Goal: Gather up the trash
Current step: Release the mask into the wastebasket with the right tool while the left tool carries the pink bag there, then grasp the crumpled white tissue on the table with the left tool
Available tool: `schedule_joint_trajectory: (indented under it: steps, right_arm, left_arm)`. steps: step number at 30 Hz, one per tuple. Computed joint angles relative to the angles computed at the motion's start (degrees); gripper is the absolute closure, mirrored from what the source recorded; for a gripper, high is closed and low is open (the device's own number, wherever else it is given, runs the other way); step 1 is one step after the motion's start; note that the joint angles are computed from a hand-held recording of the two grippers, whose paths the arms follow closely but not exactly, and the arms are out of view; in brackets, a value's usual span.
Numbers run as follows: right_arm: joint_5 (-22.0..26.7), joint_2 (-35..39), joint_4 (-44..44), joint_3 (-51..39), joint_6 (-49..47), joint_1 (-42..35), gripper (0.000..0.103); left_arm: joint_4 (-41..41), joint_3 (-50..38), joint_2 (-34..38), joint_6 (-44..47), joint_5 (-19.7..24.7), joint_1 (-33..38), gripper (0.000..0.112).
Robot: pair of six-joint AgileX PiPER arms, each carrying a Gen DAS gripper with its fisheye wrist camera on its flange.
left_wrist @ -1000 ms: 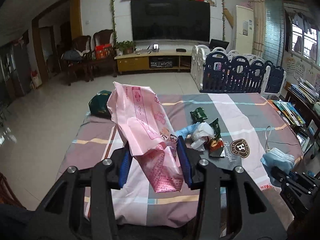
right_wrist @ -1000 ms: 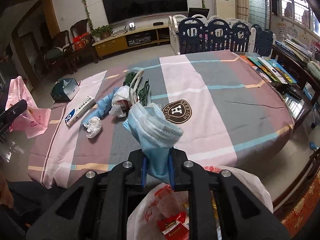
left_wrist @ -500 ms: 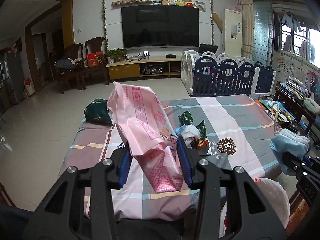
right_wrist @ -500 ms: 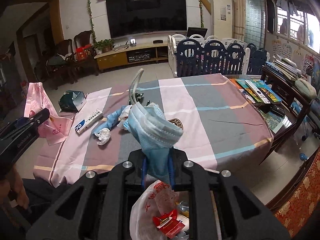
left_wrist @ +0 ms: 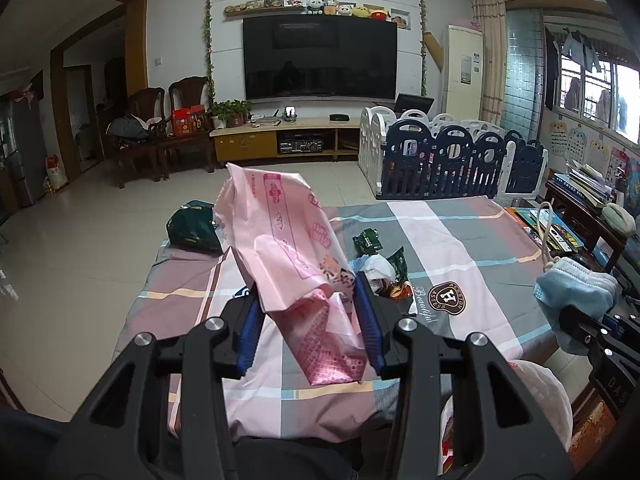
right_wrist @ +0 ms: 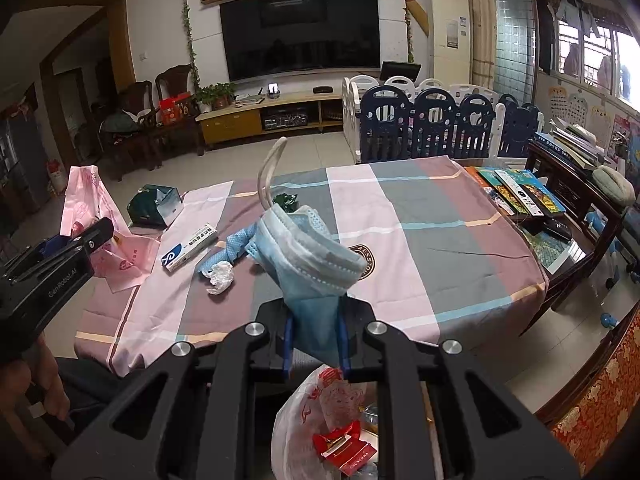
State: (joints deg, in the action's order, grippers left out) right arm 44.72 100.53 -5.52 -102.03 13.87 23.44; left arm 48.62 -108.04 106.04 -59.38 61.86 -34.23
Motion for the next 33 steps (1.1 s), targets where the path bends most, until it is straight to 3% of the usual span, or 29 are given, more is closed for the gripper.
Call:
schedule_joint_trajectory:
  steps: [12, 16, 20, 26, 28, 30, 33]
  right_arm:
    - [-0.4, -0.5, 0.1, 0.9, 0.3, -0.1, 0.085]
    - [1.7, -1.6, -7.0, 2.1, 5.2, 1.0, 0.085]
    - [3.8, -4.1, -8.8, 6.9, 6.7, -1.1, 0.085]
    - [8.2, -6.6, -4.3, 18.3, 1.6, -6.1, 0.083]
    - [8.7, -7.4, -1.6, 22.2, -0.2, -8.4, 0.066]
    - [8.3, -8.6, 0.7, 24.5, -0.9, -10.4, 0.031]
    - [5.7, -11.6, -0.8, 25.5, 3.7, -12.8, 0.026]
  left_arm:
    - [-0.6, 1.6, -1.3, 1.0, -1.7, 0.5, 0.069]
    - [-1.5, 3.0, -1.5, 3.3, -5.4, 0.1, 0.069]
    - [-15.0, 2.8, -0.6, 12.8, -11.1, 1.9, 0.069]
    - [-31.0, -1.9, 6.6, 25.7, -11.0, 0.8, 0.069]
    - [-37.6, -2.5, 8.6, 29.8, -11.3, 0.5, 0.069]
    - [-44.4, -3.0, 10.4, 35.1, -11.7, 0.7, 0.069]
    - [-53.0, -1.9, 11.6, 42.6, -12.6, 0.7, 0.068]
